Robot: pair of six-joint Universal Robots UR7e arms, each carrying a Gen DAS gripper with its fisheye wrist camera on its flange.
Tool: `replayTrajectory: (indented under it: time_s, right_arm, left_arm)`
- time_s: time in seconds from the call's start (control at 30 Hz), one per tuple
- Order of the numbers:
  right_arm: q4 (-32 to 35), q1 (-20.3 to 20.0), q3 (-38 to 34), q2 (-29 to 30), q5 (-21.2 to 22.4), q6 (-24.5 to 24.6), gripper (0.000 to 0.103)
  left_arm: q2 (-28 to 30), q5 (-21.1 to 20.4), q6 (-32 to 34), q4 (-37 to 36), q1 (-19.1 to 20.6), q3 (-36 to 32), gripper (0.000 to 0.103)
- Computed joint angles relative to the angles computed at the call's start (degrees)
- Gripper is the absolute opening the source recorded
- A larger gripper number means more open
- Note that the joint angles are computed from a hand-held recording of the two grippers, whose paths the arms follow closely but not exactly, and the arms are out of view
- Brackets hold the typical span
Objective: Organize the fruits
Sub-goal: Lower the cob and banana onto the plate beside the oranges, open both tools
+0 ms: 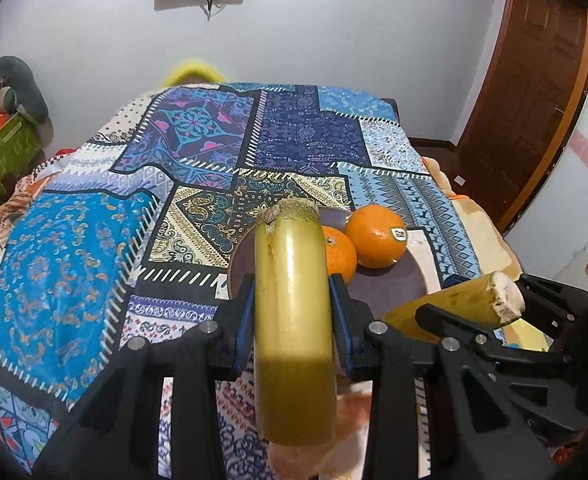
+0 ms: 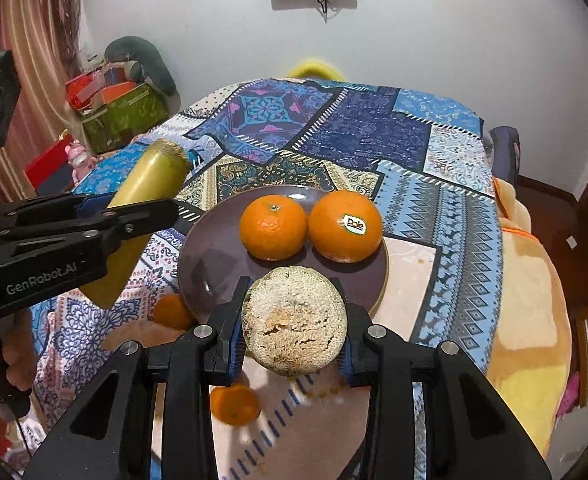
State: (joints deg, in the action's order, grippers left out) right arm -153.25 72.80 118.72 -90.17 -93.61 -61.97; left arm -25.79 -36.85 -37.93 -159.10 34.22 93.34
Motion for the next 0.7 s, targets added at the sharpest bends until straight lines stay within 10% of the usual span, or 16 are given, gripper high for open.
replayTrajectory:
  time_s: [0.7]
  right_arm:
    - [-0.7,2.0,-5.0,7.8,0.2,1.6,0.033]
  left_arm:
    - [4.4,-3.0,5.5,0.6,6.8,-7.7,0.035]
